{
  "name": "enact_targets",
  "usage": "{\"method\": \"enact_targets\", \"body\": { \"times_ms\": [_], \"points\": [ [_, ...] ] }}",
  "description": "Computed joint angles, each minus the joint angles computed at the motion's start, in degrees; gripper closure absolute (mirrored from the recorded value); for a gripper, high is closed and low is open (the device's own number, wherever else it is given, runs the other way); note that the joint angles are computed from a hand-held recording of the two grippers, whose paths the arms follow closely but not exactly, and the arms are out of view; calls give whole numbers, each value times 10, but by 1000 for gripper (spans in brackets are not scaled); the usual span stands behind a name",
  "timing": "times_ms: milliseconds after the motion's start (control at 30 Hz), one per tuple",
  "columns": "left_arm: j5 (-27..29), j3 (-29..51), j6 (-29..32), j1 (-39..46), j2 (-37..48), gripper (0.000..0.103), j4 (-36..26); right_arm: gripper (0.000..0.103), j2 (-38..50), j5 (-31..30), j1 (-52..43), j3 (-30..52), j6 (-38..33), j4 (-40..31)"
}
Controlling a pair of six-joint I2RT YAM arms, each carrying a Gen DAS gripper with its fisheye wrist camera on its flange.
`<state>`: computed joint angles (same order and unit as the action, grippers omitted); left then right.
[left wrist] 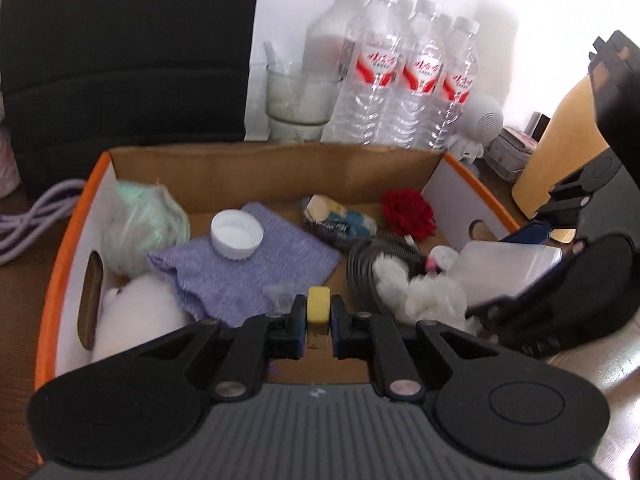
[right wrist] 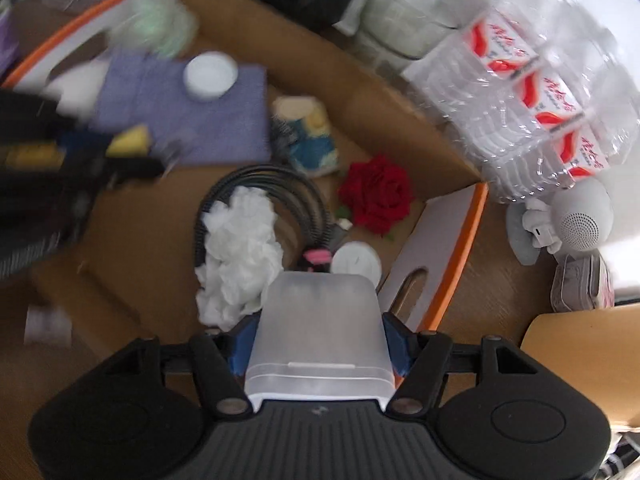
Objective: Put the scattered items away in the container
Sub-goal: 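Open the left tool to drop the yellow block while the right tool releases the plastic box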
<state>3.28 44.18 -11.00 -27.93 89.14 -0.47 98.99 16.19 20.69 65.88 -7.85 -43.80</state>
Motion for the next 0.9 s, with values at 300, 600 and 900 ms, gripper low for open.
{"method": "enact_targets", "body": {
  "times_ms": [300,600,900],
  "points": [
    [43,-4,11,16,0,88,0,35,-68,-176,-80,-77,151,52],
    [3,61,16,40,-88,53,-153,24,-166,-267,-136,-77,219,34],
    [-250,-81,-16,-73,-290,2,-73,14,-375,-105,-22,-257,253,228]
  ]
}}
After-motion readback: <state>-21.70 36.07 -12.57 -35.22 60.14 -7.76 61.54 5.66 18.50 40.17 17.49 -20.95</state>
